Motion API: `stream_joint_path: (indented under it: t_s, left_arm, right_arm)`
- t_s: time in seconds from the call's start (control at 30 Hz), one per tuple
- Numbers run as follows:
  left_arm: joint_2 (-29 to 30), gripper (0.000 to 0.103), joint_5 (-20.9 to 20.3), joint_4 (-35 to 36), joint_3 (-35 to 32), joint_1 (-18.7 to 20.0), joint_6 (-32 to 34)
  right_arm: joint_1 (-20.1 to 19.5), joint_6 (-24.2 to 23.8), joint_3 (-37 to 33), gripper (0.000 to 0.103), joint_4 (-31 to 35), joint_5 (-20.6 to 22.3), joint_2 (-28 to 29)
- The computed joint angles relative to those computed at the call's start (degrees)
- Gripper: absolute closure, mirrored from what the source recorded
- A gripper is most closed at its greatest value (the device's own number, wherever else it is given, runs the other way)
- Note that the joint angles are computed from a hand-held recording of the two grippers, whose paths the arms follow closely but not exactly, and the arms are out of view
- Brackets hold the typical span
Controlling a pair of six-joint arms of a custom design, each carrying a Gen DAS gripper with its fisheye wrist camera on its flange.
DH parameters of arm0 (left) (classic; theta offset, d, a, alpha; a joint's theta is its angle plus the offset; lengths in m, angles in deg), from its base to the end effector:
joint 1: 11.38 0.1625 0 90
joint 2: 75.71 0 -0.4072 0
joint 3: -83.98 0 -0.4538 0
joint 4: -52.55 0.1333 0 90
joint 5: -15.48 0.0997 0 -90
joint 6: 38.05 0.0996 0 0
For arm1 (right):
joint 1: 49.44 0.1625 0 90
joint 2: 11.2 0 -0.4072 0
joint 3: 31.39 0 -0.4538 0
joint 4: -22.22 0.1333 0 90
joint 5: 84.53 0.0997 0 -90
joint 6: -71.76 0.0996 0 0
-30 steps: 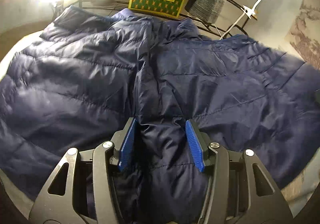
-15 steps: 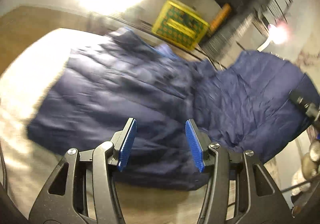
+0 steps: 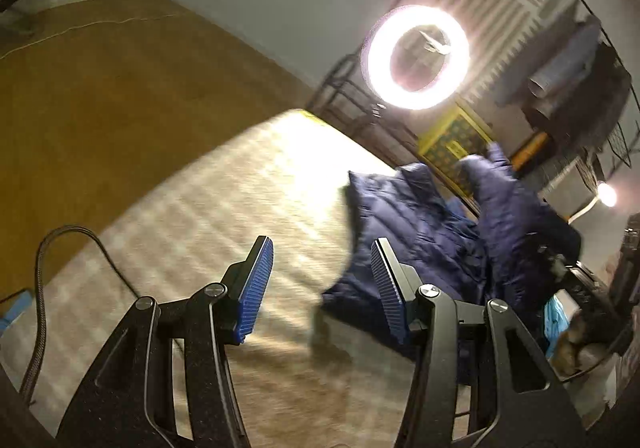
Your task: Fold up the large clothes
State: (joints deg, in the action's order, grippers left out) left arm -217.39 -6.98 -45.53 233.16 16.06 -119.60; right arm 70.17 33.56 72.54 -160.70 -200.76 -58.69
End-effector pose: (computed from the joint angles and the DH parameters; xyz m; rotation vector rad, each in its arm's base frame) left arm -0.1007 -0.3062 0.3187 -0.3981 2.3317 -1.5085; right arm 0.4034 -0.5291 0.0720 1.2523 -2.2121 0.7887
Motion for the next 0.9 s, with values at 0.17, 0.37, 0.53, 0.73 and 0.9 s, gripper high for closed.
stream_joint_path:
  t_s: [0.17,0.37,0.53,0.73,0.9]
  left_arm:
    - [-3.94,0.052,-0.18,14.28,-0.84,-1.30,-10.56]
    - [-5.16,0.052,0.10,19.39,-1.65,-1.51,-13.17]
    - [-4.58,0.052,0.28,14.90,-0.97,-0.48,-9.86]
    - [-2.37,0.052,-0.33,9.05,-0.94,-0.32,-5.46]
    - [1.64,0.052,-0.47,-2.75,-0.66,0.16,2.27]
  right_arm:
    - [1.06,-1.93,-4.77,0.093,3.47,-1.44,8.66]
    - [2.05,-5.54,-6.40,0.092,3.53,-4.45,15.20]
    - [1.07,-4.53,-6.81,0.088,4.95,-3.96,16.48]
    - [-2.00,2.06,-4.46,0.058,15.00,8.46,10.34]
    - [-5.10,3.99,3.44,0.056,16.52,21.07,-0.21]
